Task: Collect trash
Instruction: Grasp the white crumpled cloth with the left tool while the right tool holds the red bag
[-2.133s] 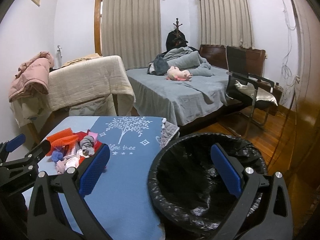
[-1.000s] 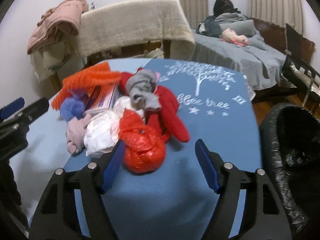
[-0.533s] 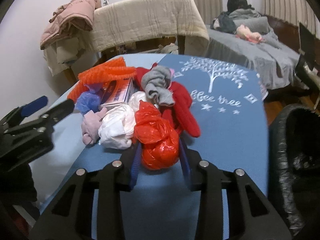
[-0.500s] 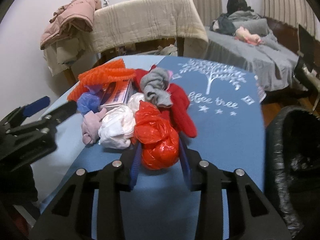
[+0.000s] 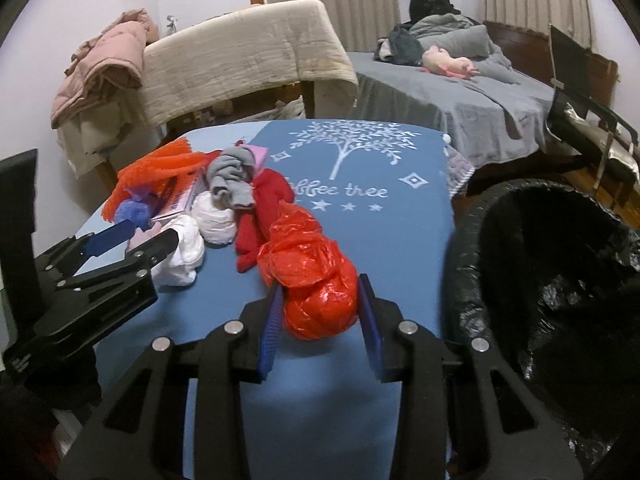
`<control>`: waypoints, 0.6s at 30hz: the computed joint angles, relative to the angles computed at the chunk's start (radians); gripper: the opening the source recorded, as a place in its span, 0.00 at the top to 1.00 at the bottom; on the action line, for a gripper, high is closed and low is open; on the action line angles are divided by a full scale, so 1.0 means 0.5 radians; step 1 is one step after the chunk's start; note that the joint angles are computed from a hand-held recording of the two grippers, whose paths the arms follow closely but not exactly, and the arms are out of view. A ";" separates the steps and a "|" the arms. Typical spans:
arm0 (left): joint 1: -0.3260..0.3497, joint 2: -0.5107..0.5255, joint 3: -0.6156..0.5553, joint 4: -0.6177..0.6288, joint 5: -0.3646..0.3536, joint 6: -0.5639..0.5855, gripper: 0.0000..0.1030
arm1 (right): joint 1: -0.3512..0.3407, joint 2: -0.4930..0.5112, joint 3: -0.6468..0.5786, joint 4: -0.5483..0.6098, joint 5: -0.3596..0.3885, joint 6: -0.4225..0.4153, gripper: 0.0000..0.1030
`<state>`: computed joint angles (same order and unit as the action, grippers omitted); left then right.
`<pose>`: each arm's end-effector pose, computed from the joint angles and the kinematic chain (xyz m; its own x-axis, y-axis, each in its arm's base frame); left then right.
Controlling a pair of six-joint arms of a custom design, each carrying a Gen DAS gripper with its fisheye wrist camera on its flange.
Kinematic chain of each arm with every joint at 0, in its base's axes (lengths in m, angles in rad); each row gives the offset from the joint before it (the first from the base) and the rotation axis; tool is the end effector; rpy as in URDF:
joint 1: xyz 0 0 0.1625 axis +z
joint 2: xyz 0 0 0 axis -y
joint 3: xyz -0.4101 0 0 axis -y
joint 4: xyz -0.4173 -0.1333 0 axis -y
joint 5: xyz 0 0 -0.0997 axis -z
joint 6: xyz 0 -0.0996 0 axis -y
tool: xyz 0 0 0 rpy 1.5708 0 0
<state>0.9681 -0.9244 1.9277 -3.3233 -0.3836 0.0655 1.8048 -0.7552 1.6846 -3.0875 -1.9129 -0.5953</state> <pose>-0.1370 -0.5973 0.1786 -0.6377 -0.2680 -0.7221 0.4578 0.6221 -0.6352 0.2556 -0.6415 0.0864 -0.6862 -0.4852 0.5419 -0.6979 0.6494 -0.3022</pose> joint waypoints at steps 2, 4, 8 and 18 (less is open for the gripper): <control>0.000 0.025 -0.023 0.033 0.014 0.009 0.52 | -0.006 -0.009 0.007 -0.002 -0.005 0.006 0.66; 0.009 0.016 -0.027 0.144 -0.027 -0.046 0.64 | -0.007 -0.014 0.009 0.000 -0.007 0.012 0.66; 0.006 0.024 -0.030 0.160 -0.020 -0.040 0.81 | -0.003 -0.013 0.003 0.006 -0.008 0.012 0.66; -0.054 0.015 0.030 -0.048 -0.082 0.101 1.00 | 0.013 -0.039 0.030 -0.024 0.008 -0.004 0.66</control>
<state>0.9411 -0.9168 1.9425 -3.3475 -0.4246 0.1159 1.8112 -0.7746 1.6995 -3.0996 -1.9088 -0.5971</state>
